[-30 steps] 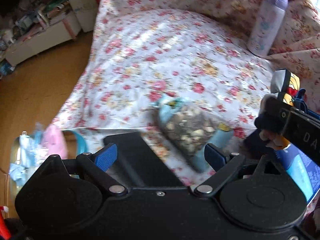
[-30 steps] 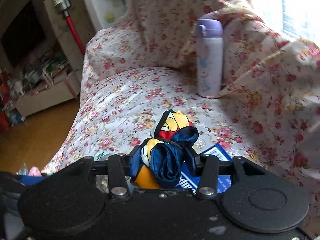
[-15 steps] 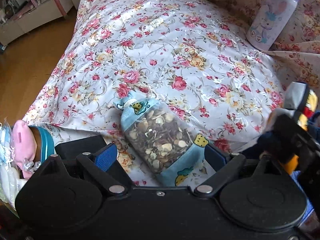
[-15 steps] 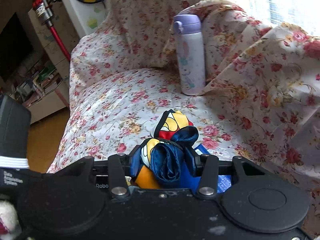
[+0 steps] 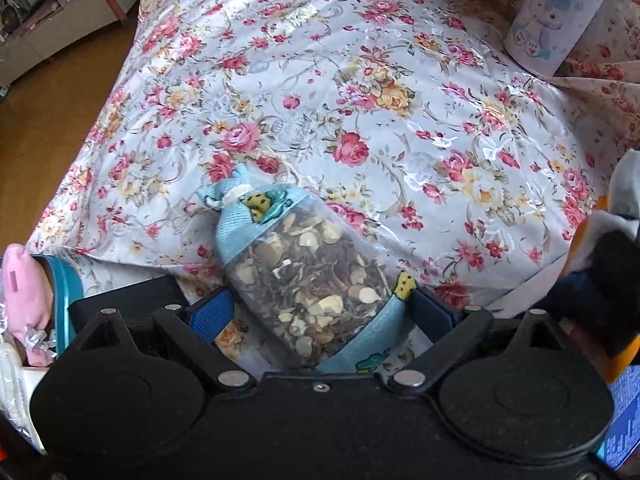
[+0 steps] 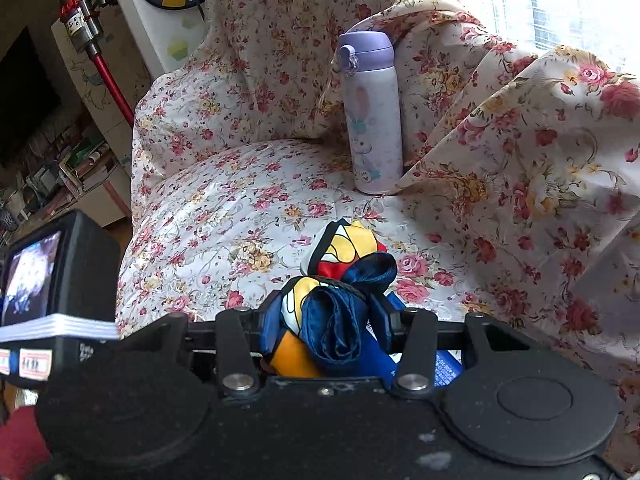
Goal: Organize soft objects
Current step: 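Carry the nut bag and cartoon cloth item over the gold tray with both grippers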
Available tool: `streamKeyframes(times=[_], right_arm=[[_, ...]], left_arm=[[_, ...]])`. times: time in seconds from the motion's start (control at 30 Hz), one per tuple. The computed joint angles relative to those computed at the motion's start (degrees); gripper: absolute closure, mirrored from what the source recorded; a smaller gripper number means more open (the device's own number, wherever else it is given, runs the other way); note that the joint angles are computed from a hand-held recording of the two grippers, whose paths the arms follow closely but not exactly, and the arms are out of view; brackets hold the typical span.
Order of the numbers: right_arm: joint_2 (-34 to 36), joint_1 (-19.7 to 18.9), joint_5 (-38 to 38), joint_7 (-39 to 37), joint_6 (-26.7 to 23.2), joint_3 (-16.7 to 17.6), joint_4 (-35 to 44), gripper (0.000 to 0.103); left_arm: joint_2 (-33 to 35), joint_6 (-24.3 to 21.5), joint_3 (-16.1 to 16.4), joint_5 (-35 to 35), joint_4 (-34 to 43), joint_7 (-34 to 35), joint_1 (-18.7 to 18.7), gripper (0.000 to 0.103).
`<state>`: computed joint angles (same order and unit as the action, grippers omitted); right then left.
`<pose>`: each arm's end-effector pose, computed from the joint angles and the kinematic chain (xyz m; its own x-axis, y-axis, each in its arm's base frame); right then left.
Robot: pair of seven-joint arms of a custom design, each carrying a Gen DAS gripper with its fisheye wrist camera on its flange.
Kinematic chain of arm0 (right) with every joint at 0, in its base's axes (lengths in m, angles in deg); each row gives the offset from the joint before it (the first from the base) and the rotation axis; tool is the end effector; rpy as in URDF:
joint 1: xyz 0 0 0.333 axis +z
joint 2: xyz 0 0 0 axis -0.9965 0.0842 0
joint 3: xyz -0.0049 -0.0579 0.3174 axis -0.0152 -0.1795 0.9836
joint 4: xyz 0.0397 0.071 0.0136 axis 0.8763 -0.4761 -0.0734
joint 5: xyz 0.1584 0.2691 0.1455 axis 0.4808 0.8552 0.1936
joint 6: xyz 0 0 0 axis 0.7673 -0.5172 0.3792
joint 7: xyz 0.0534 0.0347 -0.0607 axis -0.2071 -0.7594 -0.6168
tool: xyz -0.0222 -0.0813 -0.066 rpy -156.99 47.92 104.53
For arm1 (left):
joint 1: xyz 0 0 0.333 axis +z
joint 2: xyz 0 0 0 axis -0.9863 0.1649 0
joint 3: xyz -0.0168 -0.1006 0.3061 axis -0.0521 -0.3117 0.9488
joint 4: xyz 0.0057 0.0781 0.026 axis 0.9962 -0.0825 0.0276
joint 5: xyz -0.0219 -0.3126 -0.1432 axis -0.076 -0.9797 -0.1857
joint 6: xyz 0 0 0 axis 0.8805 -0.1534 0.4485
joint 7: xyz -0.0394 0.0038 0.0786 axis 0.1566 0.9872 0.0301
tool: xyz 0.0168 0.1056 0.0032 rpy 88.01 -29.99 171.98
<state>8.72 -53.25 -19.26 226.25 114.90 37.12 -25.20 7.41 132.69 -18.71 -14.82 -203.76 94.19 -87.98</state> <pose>0.3795 0.3916 0.5645 -0.0866 -0.9562 -0.2795 -0.6796 0.2619 -0.6852 0.4401 -0.1696 0.5388 0.0673 -0.9930 -0.0969 -0.9607 -0.0382 -0.2750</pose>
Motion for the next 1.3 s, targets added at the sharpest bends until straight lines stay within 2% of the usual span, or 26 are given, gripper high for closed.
streamKeyframes(times=[0.07,0.13,0.2,0.27,0.37,0.6,0.93,1.3], right_arm=[[0.11,-0.01,0.12,-0.07,0.04,-0.04,0.05,0.058],[0.18,0.01,0.06,-0.08,-0.06,-0.06,0.13,0.058],[0.29,0.03,-0.19,0.09,-0.10,-0.09,0.17,0.058],[0.39,0.13,-0.88,0.58,-0.39,-0.03,0.26,0.058],[0.43,0.34,-2.23,1.24,-1.04,0.07,0.34,0.058],[0.32,0.26,-3.56,2.79,-1.37,-0.10,0.12,0.058],[1.26,1.33,-6.95,1.63,-3.16,0.37,0.99,0.058],[2.76,3.33,-12.47,-0.38,-3.25,0.49,2.06,0.058]], left_arm=[[0.55,0.51,0.40,-1.16,0.11,0.92,-0.08,0.012],[0.47,1.40,0.91,-2.95,-0.19,1.95,-0.12,0.019],[-0.01,2.26,1.01,-3.64,-0.63,2.53,-0.03,0.033],[-0.86,3.29,0.94,-3.80,-1.24,3.03,0.06,0.040],[-1.93,3.91,0.67,-3.60,-1.56,3.75,0.31,0.045],[-6.01,4.08,0.05,-3.10,-1.94,4.51,1.04,0.045],[-15.34,0.54,0.68,-5.14,-4.85,8.35,3.14,0.045],[-28.23,-5.05,3.85,-6.04,-11.75,12.62,10.11,0.045]])
